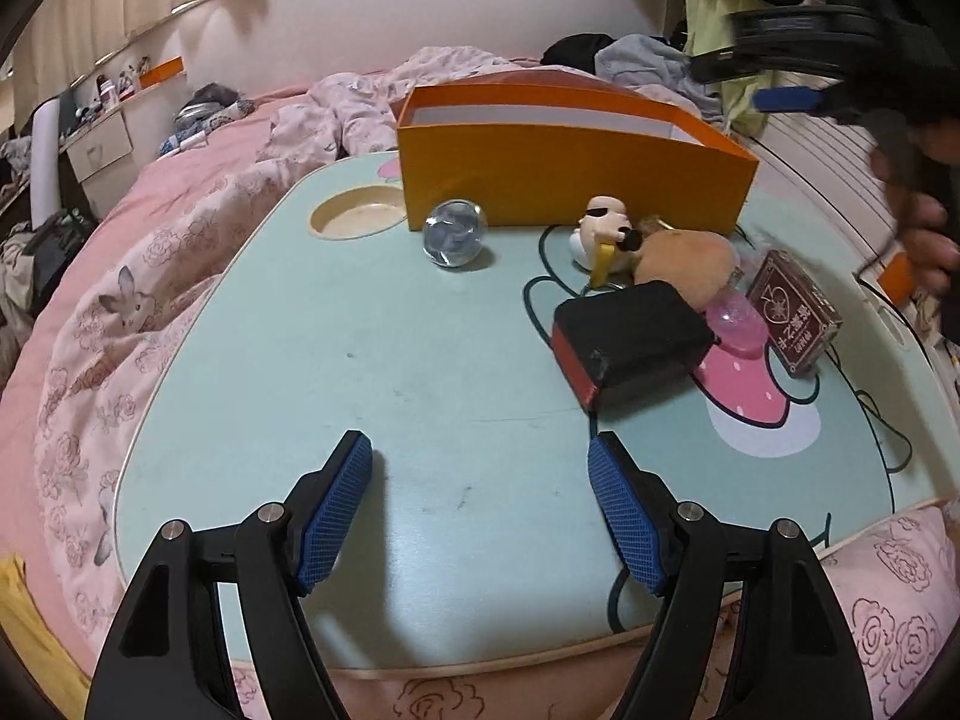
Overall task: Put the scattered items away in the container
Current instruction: 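Reach into the orange box toward the white tube with the right tool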
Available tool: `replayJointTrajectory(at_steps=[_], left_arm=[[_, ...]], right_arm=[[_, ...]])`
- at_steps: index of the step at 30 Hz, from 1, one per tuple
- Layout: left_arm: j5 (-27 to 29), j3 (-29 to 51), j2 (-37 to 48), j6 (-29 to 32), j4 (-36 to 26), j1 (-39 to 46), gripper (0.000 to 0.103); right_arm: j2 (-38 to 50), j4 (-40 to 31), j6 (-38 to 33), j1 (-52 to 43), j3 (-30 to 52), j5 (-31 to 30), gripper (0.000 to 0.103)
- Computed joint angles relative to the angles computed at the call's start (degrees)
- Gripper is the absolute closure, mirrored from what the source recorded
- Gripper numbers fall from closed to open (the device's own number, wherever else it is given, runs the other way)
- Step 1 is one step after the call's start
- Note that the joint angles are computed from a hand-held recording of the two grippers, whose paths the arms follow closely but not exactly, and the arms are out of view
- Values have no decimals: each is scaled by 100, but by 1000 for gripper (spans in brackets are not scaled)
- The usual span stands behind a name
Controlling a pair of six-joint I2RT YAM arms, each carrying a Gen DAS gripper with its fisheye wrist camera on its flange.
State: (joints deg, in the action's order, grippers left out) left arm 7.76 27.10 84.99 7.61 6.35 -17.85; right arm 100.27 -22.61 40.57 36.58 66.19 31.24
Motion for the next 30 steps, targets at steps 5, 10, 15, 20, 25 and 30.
replayJointTrajectory(at_steps=[5, 10, 15, 20, 25, 30], left_arm=[[4, 42, 37, -34, -26, 12, 20], [1, 45, 73, -39, 4, 7, 19], [2, 50, 80, -33, 6, 14, 19], [-9, 70, 92, -45, -27, -10, 13], [-20, 82, 105, -60, -36, -32, 12], [-22, 80, 101, -64, -35, -38, 12]], right_arm=[[531, -72, -17, 112, 184, 155, 32], [716, -193, -45, 211, 308, 417, 32], [716, -239, -87, 187, 335, 422, 32], [755, -179, -57, 201, 325, 464, 32], [763, -224, -52, 198, 358, 462, 32], [498, -166, -321, 15, 547, -232, 32]])
